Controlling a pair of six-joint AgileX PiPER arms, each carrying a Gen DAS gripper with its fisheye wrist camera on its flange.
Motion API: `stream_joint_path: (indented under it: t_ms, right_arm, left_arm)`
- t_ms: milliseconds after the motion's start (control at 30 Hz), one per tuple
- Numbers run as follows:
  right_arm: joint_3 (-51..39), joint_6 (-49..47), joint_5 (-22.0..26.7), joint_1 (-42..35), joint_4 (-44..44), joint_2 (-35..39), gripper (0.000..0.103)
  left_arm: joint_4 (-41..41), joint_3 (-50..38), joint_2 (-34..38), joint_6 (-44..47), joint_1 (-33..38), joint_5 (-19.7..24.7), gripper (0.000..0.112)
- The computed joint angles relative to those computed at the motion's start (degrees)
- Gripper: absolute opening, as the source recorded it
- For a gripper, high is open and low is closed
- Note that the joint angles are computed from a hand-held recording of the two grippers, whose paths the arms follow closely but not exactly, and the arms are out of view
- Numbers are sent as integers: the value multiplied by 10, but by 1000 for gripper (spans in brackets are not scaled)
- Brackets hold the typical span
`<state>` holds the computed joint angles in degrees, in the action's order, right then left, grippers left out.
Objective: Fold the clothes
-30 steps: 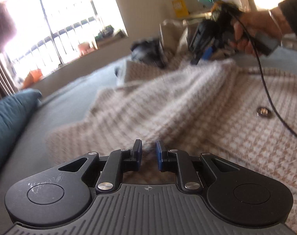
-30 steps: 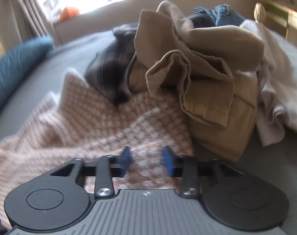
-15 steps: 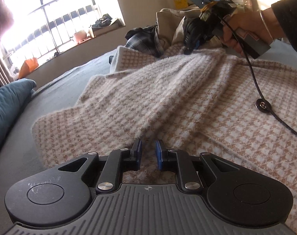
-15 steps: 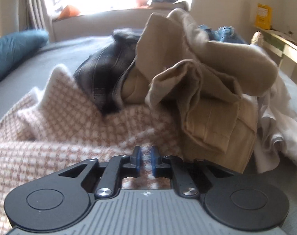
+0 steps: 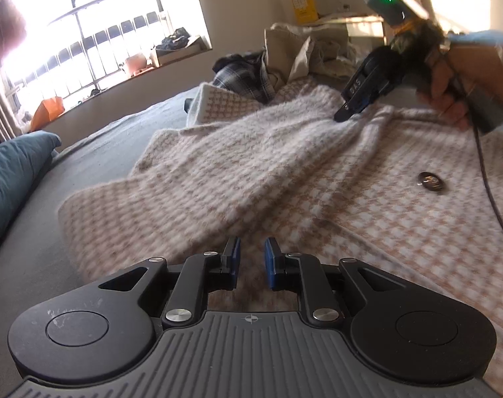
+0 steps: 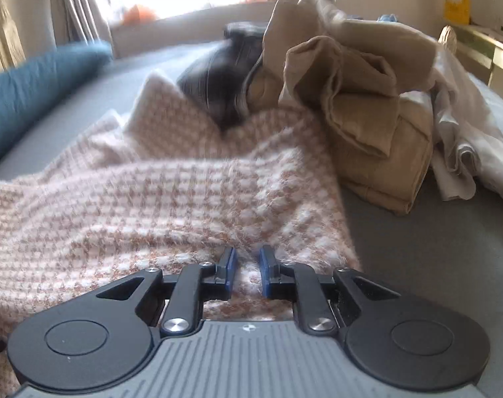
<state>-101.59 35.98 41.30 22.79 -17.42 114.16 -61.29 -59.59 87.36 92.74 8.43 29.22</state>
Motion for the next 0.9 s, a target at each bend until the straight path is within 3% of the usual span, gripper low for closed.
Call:
stream_joint_path:
  t_ms: [100, 233, 333, 400, 467, 500, 600, 667, 733, 767, 833, 900]
  right_arm:
    - [-29, 75, 52, 16, -20, -11, 17]
    - [42, 117, 3, 36, 24, -82, 22]
    - [26, 183, -9, 46, 78, -65, 33]
    - [45, 237, -33, 42, 108, -66, 33]
    - [44, 290, -38, 52, 100, -60, 33]
    - [34, 307, -32, 60, 85, -57, 33]
    - [-10, 335, 3, 77, 58, -40, 33]
    - [-42, 382, 37, 75, 56, -20, 34]
    - [-16, 459, 21, 62, 61, -24, 35]
    - [9, 487, 0, 59, 58, -34, 35]
    - [23, 520, -7, 60, 42, -37, 34]
    - [6, 537, 20, 69, 15, -26, 35]
  left_arm:
    - [-19, 28, -41, 31, 62, 32, 22]
    - [18, 22, -59, -22, 138, 46, 26]
    - [100, -22, -24, -126, 157, 64, 28]
    - [107, -40, -2, -148, 161, 78, 28]
    - [132, -55, 10, -185, 159, 91, 19]
    - [150, -63, 14, -209, 158, 99, 10]
    - [168, -73, 16, -255, 169, 129, 9]
    - [154, -94, 27, -253, 194, 178, 9]
    - [132, -124, 45, -247, 227, 243, 12]
    - [108, -142, 59, -238, 252, 284, 16]
    - [57, -183, 93, -239, 295, 353, 40]
    - [27, -237, 139, -287, 313, 380, 43]
